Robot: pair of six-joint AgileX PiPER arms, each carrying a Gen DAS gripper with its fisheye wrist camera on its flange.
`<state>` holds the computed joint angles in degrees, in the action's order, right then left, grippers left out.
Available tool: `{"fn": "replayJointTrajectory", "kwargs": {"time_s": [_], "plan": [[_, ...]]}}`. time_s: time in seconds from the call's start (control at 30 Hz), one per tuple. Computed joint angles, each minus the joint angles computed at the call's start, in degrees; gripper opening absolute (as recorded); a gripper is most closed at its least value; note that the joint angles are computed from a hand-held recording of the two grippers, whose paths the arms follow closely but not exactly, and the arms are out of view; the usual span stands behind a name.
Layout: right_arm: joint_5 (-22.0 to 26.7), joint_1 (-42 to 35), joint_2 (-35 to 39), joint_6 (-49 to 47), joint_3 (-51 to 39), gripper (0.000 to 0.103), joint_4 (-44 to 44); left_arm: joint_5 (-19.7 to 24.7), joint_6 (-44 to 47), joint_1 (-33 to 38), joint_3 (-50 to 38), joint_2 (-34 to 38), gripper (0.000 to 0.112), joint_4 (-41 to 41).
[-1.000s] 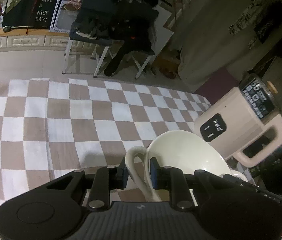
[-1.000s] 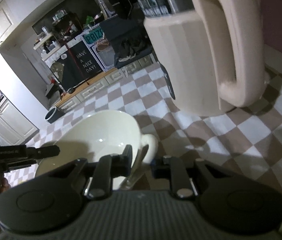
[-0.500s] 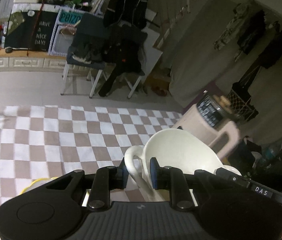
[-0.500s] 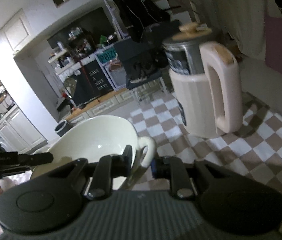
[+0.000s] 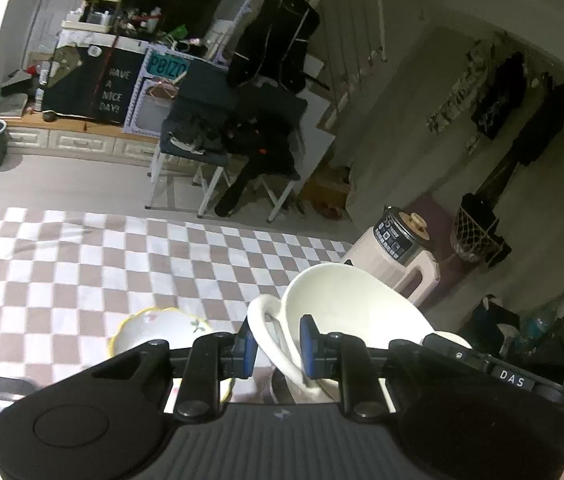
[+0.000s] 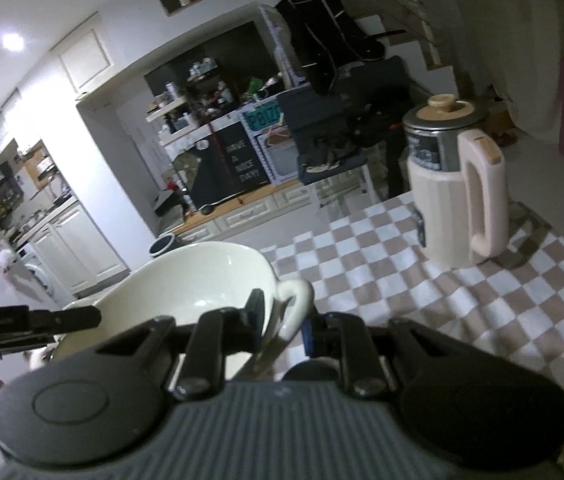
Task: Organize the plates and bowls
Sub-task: 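Lift the cream bowl with both tools and carry it toward the white plate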
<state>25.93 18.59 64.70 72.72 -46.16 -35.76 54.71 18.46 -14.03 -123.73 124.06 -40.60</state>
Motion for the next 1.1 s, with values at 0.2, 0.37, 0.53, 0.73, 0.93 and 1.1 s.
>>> {"fn": "replayJointTrajectory", "kwargs": {"time_s": [0.2,0.37,0.53,0.73,0.93,1.1], "plan": [[2.81,8.36,-0.08,7.6,-0.83,0.023,-5.04,-3.11,8.24,5.17,17.61,-11.21,0.023,-5.59],[4.33,14.82,2.15,13.26,-1.72,0.023,-9.53,-4.33,15.38,10.19,29.64,-18.12,0.023,-9.52],[3.66,17.55,5.12,11.36,-3.41,0.023,-7.8,-3.76,20.5,15.33,37.4,-21.51,0.023,-12.88],[2.19,18.88,8.74,8.15,-5.14,0.023,-4.29,-3.13,28.86,20.77,44.61,-23.37,0.023,-18.2],[3.04,20.86,12.54,6.09,-7.72,0.023,-2.9,-1.78,31.27,24.22,46.06,-21.66,0.023,-19.37],[3.06,19.82,16.14,-1.33,-10.57,0.023,4.49,-0.86,31.1,25.65,45.55,-19.5,0.024,-17.53]]}}
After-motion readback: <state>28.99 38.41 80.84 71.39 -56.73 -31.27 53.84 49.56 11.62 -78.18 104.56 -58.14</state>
